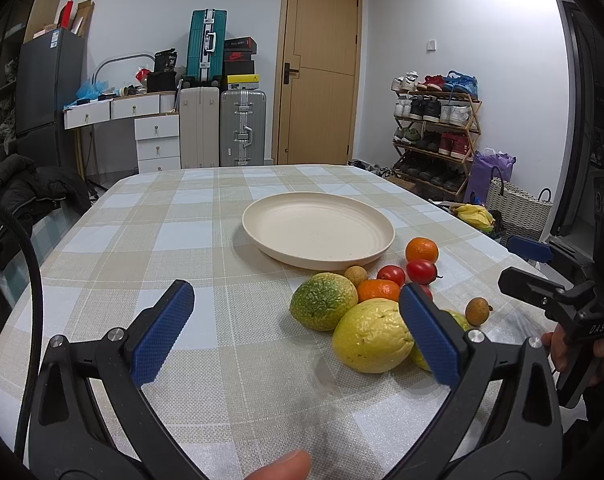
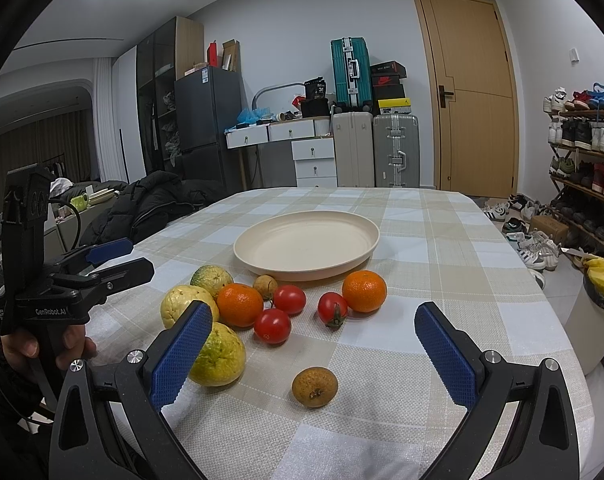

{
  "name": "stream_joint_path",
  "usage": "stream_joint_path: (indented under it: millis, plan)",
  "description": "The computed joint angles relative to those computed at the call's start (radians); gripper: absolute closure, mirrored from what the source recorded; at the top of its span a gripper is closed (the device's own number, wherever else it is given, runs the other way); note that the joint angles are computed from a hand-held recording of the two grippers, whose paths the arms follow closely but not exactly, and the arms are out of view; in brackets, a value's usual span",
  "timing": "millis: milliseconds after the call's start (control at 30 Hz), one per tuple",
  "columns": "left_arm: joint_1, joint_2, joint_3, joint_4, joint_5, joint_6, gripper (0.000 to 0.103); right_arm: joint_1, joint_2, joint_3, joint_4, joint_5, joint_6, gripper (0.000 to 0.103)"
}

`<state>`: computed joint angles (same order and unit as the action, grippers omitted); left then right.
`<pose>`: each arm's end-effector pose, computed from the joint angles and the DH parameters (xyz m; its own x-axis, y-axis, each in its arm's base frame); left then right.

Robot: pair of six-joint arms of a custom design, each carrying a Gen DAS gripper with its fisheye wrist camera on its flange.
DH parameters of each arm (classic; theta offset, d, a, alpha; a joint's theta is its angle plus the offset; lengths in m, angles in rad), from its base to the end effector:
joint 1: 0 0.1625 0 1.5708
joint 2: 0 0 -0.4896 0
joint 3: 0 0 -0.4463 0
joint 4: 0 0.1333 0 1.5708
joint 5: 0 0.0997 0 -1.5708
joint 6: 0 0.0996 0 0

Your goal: Organize fruits

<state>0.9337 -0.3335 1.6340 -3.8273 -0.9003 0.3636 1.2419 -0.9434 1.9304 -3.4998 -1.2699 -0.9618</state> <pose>-0.2613 -0.6812 -0.0709 -0.7488 0.2192 -0.6255 0.6521 0.4127 -0.6360 -0.0620 -0.6857 0.2112 -0.7172 -0.4099 0.5636 -0.6962 0.3854 -0.6056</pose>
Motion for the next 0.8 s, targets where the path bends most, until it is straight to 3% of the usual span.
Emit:
stream_joint_path:
  millis: [700,800]
  plan:
    - [0.011,-0.029,0.020,0.017,-0.024,-0.037,0.001,0.000,0.001,0.006,-0.049,-0.033,-0.017,0.000]
    - [0.008,-0.032,0.024,0.008,-0.023,-0.022,0.001,-0.004,-0.010,0.006,-0.007,-0.035,-0.015,0.000]
